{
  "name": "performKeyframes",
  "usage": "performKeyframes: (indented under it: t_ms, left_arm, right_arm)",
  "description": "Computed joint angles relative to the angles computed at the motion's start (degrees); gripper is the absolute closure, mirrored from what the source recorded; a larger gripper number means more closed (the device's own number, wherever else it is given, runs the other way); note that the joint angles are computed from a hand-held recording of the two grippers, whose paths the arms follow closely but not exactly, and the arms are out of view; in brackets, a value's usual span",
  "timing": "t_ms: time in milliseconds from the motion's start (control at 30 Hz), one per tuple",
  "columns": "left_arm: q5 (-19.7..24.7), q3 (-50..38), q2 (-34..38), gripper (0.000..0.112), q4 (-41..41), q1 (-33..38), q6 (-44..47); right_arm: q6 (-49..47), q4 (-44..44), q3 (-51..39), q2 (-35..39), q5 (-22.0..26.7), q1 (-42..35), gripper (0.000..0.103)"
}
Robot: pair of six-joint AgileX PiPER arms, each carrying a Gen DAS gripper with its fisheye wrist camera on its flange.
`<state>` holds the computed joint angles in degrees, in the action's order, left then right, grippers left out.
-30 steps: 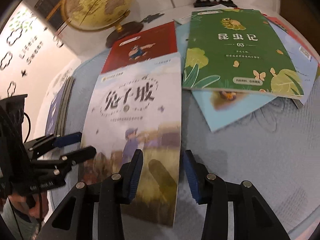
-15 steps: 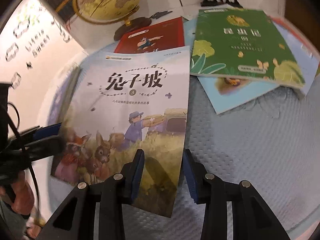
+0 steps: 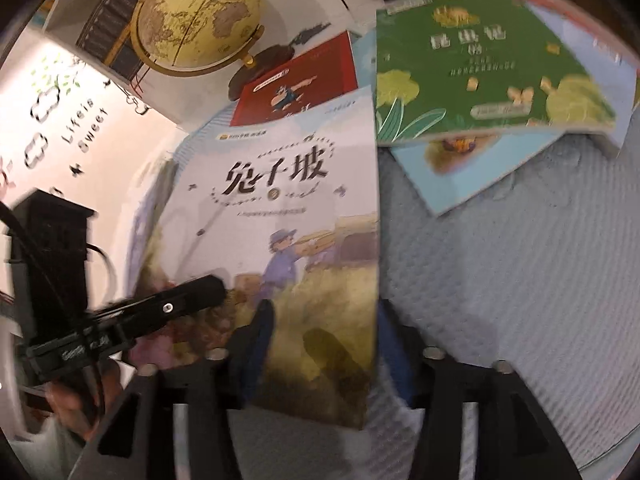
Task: Organize books
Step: 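Grasp the rabbit-cover book edge with both grippers and lift it upright, then carry the upright rabbit-cover book beside the eagle-cover book and lower it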
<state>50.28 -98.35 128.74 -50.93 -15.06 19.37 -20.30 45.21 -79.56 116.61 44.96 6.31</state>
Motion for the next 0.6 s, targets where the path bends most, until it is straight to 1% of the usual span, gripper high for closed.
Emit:
performKeyframes:
  t_ms: [67,100,167,200,267,300,333,367,400,433,467,500,567,600]
  left_arm:
    - [3.4,-0.3,0.7,0.103,-5.8,2.0,1.7]
    - [5.0,-1.0,1.3,0.103,-8.3,2.7,2.1]
    - [8.0,-2.5,2.4,0.103,-12.3,3.8,2.4]
    - [9.2,-3.6,3.1,0.103,-13.6,4.1,2.1]
    - [11.7,-5.6,4.7,0.103,-16.8,4.6,1.7]
    - [13.0,-6.9,5.8,0.103,-18.2,4.7,1.0]
    - [14.3,-7.4,6.4,0.103,-19.5,5.1,0.8]
    - [15.4,-7.9,7.3,0.103,-20.9,5.4,0.6]
    - [15.8,-8.0,8.1,0.103,-22.0,5.6,0.4]
    - [15.9,-8.0,8.4,0.103,-21.8,5.7,-0.2]
    - [15.5,-7.4,8.1,0.103,-20.9,5.9,-0.7]
    - [15.3,-6.6,7.5,0.103,-19.9,6.3,-1.2]
    - [14.4,-5.8,6.9,0.103,-17.0,6.5,-2.8]
    - [13.6,-5.7,6.2,0.103,-14.1,6.3,-3.7]
  right_arm:
    - [-2.5,4.1,1.2,-0.3,2.5,-1.9,0.036]
    - [-4.7,6.7,2.6,-0.5,3.1,-3.0,0.027]
    - [-10.8,14.1,6.7,-1.3,4.3,-5.8,0.026]
    - [-14.2,18.6,8.6,-1.1,5.8,-7.5,0.026]
    - [-17.9,24.8,10.2,0.1,7.8,-9.3,0.026]
    - [-20.9,29.6,10.7,1.7,10.1,-10.4,0.026]
    - [-22.4,32.6,11.1,2.7,11.5,-11.0,0.027]
    - [-23.5,35.3,10.9,4.0,12.7,-11.2,0.030]
    - [-25.0,38.6,10.1,6.2,15.0,-11.2,0.040]
    - [-25.2,40.0,9.1,7.6,16.7,-11.3,0.052]
    - [-24.8,40.8,8.2,8.7,17.3,-10.9,0.052]
    - [-24.8,40.9,8.2,8.5,16.8,-10.6,0.054]
    - [-25.0,39.6,8.2,7.2,15.1,-9.7,0.064]
    - [-24.6,37.5,8.1,5.7,13.3,-9.0,0.072]
